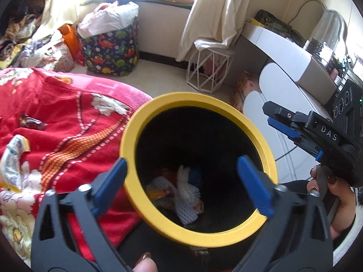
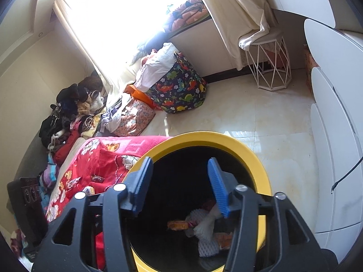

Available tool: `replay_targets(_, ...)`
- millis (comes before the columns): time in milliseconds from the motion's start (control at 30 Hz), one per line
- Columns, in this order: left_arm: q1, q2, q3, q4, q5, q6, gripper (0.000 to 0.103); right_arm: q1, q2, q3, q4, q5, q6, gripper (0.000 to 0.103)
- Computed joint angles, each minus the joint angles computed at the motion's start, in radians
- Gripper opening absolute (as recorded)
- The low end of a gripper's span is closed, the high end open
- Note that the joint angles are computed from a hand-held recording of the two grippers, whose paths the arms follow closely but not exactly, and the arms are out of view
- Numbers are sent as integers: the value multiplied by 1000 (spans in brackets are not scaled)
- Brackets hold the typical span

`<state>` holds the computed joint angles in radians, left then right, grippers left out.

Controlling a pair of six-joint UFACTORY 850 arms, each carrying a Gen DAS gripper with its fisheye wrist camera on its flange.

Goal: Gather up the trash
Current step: 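Open the right gripper over the bin while the left opens, dropping the snack wrapper, then move both grippers back over the remaining wrappers on the bedspread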

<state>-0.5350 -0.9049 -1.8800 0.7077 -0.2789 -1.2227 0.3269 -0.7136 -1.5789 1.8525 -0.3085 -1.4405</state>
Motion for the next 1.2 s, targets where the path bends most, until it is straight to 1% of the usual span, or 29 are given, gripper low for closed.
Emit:
replay_targets(33,-2,7,9,33,-2,-34,92,1,-1,-1,1,1,-4,53)
replay_targets(167,-10,40,49,220,-34,-217,92,8,3,2,51,5,-70,62)
replay_targets(333,-15,79,100,384,-68,-379,92,19,11,12,146,9,-184,70)
replay_targets(533,-13,138,179,573,-124,-569,92,35,25,32,258,-2,-304,73)
replay_targets(800,8,204,269,692,-172,-725,92,74,36,39,345,-6,-427,78)
replay_targets(967,20,242,316,752,-196,-798,92,103,42,39,372,-16,-477,79)
replay_targets(1100,31,269,348,789,-215,-841,92,129,48,45,438,-28,-568,81)
replay_targets(1200,45,293,381,819,-224,-883,92,146,48,43,458,-33,-595,82)
